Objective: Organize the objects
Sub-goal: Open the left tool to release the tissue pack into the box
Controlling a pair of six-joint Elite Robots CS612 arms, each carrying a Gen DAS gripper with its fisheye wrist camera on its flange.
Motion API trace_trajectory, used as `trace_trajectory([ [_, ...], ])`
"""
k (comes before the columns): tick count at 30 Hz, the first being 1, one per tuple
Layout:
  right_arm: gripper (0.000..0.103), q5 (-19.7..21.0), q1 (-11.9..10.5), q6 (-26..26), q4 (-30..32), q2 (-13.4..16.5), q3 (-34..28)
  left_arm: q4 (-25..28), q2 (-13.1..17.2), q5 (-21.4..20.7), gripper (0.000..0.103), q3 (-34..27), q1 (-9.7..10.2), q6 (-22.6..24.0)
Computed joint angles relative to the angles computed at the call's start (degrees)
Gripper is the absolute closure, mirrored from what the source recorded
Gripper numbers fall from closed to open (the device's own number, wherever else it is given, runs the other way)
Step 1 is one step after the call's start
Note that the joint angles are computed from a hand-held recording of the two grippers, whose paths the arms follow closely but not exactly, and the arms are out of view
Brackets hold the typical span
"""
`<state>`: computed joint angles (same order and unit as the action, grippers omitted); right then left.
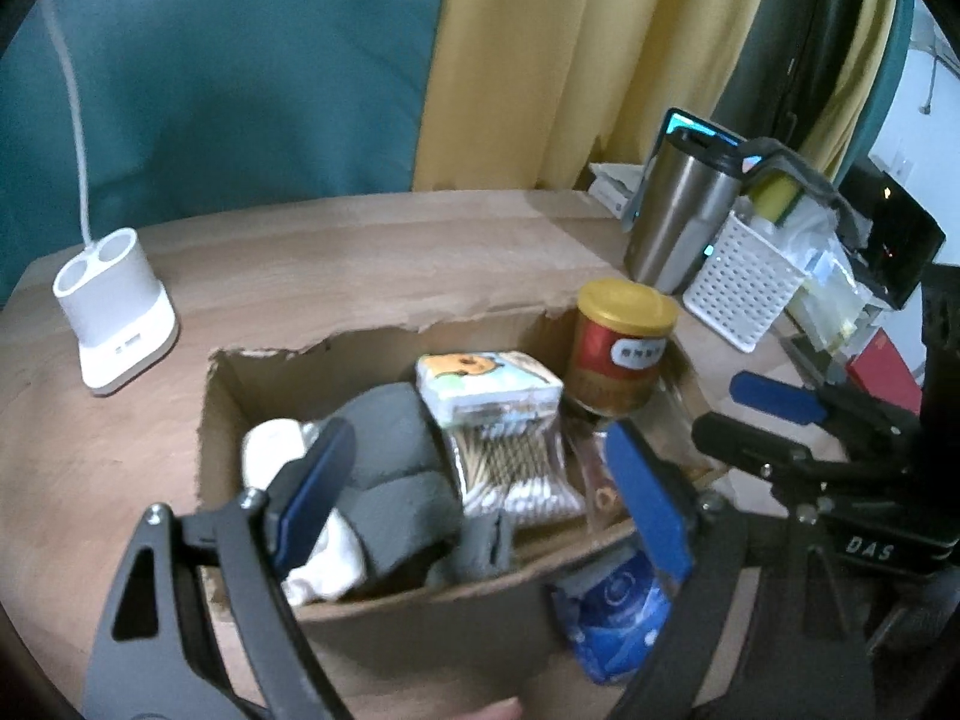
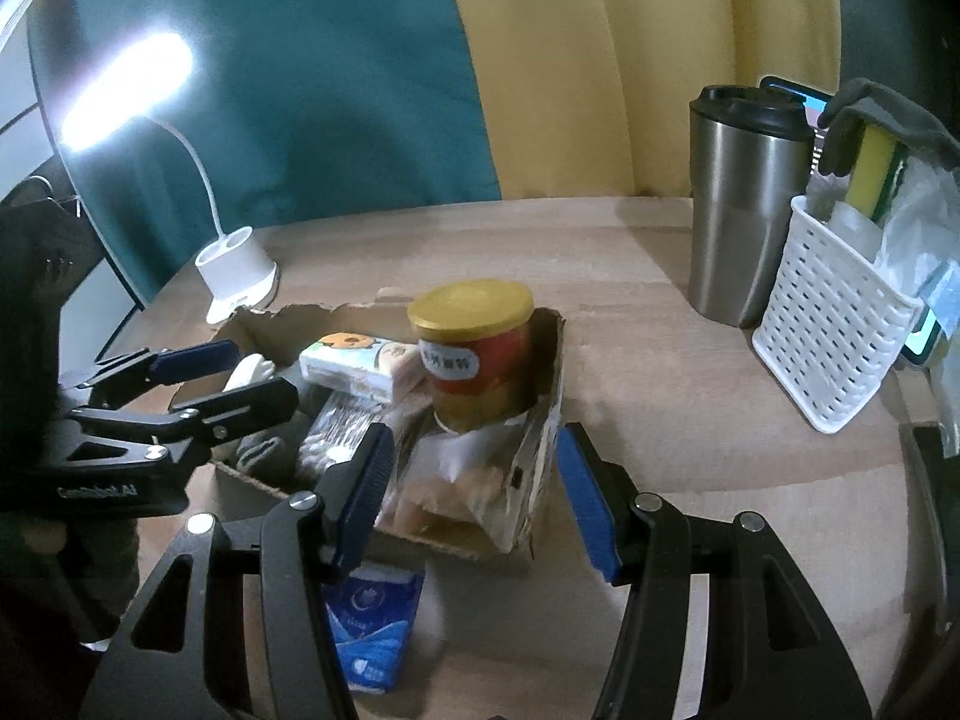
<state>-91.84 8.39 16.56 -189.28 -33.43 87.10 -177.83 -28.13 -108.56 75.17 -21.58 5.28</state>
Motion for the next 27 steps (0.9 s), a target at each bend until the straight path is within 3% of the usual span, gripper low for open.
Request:
trace_trajectory([
  [27,0.043,-3.1,3.3,0.4,0.7,-1.1,1.4,-6.4,-2.8,-1.8,0.017,7.6,2.55,-0.4],
])
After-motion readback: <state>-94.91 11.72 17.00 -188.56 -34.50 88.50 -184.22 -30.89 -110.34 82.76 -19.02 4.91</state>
